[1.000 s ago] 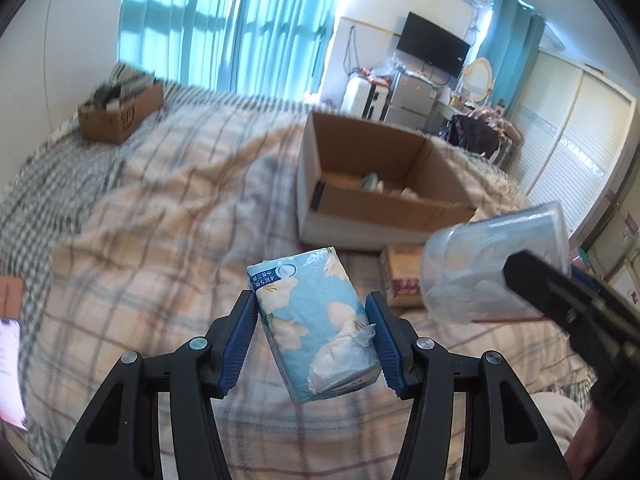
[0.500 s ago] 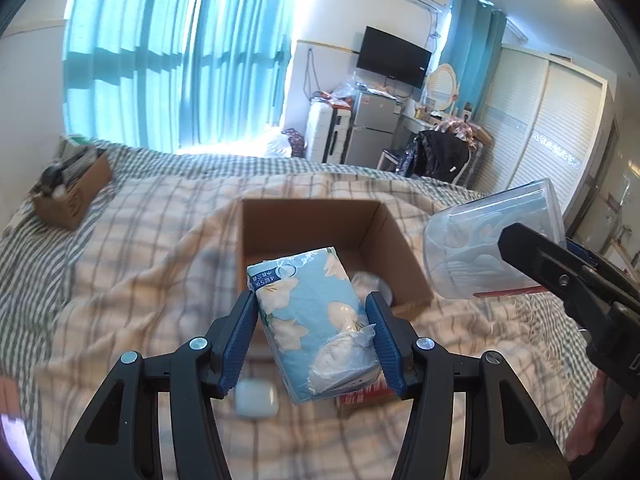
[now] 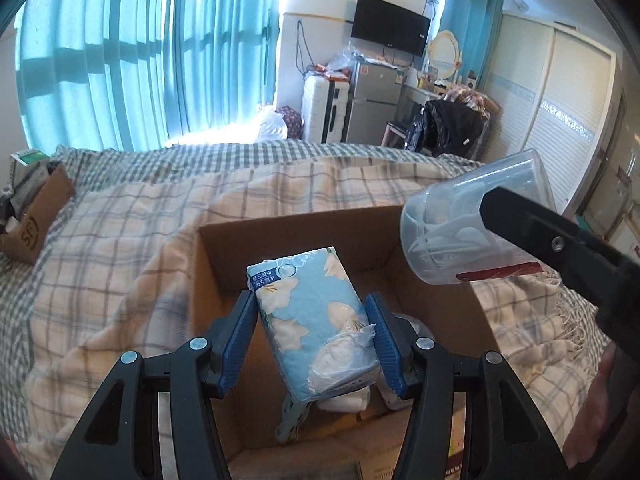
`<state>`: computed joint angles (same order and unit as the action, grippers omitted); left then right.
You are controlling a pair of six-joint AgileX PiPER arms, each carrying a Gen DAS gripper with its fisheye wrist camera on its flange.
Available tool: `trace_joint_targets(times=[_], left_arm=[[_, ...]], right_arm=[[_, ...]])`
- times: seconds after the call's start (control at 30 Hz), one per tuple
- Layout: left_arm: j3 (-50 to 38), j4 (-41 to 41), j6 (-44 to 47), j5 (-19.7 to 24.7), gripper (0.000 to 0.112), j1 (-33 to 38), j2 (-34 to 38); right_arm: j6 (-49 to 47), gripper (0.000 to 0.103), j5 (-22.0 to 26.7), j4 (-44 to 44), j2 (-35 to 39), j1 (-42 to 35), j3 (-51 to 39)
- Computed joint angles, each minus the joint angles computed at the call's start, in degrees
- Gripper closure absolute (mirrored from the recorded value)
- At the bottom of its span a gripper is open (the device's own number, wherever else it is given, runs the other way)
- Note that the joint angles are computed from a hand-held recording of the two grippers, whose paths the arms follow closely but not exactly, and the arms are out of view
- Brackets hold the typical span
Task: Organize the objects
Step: 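Carry the tissue pack and floss container into the box and release both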
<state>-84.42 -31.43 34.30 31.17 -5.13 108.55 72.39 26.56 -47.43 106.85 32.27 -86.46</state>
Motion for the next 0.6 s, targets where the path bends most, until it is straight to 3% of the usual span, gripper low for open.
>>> trace_joint_targets(times=[0.13, 0.33, 0.47, 0.6], left_arm=[[-0.6, -0.2, -0.7, -0.8, 0.055, -0.3, 3.4], [1.0, -1.6, 4.0, -3.2, 0.053, 0.0, 3.8], [1.3, -3.8, 4.6, -2.5, 0.053, 1.3, 4.4], [3.1, -8.1, 7.4, -1.4, 0.05, 2.3, 2.9]], right_arm=[[9.9, 0.042, -2.7, -7.2, 2.7, -0.4, 2.2], [10.2, 0.042, -3.3, -7.4, 6.1, -1.2, 1.4], [7.9, 0.041, -2.4, -3.5, 6.9, -1.4, 0.4], [10.4, 0.04, -0.8, -6.0, 5.6, 0.0, 0.8]])
